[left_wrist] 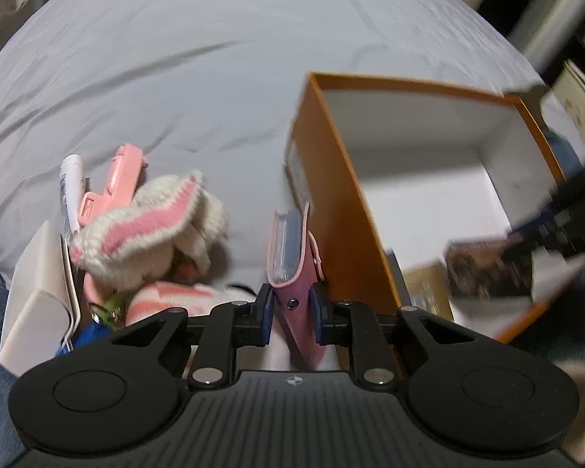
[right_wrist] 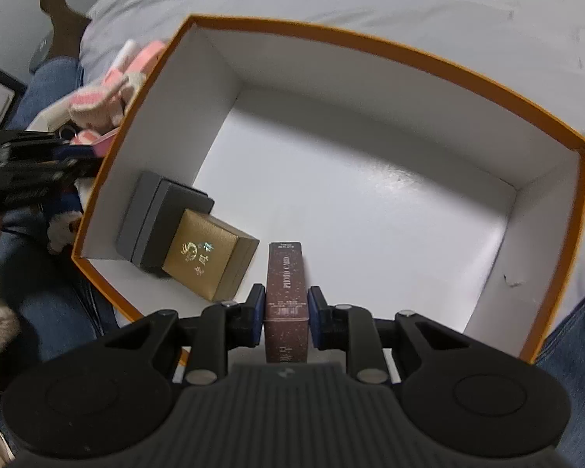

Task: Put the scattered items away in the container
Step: 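Carry the card box into the box with the right tool and lower it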

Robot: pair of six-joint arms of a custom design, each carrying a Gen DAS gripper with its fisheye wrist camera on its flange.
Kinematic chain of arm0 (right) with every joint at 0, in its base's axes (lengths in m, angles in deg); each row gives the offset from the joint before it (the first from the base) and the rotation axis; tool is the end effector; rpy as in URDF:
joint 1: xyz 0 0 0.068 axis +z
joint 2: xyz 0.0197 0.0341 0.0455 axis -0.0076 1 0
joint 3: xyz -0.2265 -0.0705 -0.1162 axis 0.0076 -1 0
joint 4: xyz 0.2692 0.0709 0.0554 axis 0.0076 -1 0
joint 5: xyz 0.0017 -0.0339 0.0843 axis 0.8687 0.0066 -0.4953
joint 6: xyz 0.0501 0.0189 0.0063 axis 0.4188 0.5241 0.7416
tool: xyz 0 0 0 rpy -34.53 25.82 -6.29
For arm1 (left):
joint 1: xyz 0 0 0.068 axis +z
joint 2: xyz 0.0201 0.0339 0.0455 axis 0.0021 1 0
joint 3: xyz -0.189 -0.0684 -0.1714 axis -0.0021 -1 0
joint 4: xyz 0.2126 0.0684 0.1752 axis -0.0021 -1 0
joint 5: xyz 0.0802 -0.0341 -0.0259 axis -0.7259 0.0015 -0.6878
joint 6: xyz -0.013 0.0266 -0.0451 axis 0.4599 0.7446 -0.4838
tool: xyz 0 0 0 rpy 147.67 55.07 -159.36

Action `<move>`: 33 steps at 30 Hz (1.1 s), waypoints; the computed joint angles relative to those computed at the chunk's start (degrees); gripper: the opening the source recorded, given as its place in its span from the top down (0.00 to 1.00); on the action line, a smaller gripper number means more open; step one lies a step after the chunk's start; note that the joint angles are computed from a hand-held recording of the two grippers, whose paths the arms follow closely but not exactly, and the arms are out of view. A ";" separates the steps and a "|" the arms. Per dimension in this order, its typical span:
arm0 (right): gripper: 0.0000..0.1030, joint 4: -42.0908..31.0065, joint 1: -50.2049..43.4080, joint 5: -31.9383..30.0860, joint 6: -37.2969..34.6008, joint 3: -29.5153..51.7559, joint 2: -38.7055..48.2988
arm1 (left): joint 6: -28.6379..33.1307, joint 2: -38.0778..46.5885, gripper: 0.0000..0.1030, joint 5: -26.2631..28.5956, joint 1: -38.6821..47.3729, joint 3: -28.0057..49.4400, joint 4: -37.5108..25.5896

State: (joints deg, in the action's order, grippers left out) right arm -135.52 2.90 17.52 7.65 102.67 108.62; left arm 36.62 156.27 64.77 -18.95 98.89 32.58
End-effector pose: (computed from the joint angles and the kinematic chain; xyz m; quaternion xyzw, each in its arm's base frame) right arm 0.2720 0.0245 0.2857 -0.0333 0.9892 0.1229 0.0724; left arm 0.3942 -0.1470 0.1594 0.3397 0.9158 -0.1423 0.1602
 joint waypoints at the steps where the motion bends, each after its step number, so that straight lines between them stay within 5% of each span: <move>1: 0.75 -0.25 0.17 0.03 -0.39 0.46 0.93 | 0.95 -0.76 0.79 -0.14 -0.19 -0.65 -0.69; 13: 0.73 0.09 1.37 -2.87 0.79 2.41 3.54 | 2.93 -2.38 0.80 -4.24 -1.73 -2.99 -3.91; 22: 0.68 2.20 2.28 -1.18 0.60 -1.45 -0.30 | 5.22 -2.84 0.53 -7.47 -2.70 -3.12 -2.19; 30: 0.68 3.62 2.35 -0.51 0.32 -2.55 -1.07 | 6.69 1.49 0.54 -6.96 -2.20 4.02 -5.97; 33: 0.68 3.76 1.98 -0.65 0.30 -2.26 -0.69 | 4.52 3.71 0.71 -6.17 -1.95 6.47 -6.58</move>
State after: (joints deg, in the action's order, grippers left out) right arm -131.76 4.88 16.86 7.95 100.40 107.93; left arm 41.14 159.98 58.60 -20.90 105.36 26.00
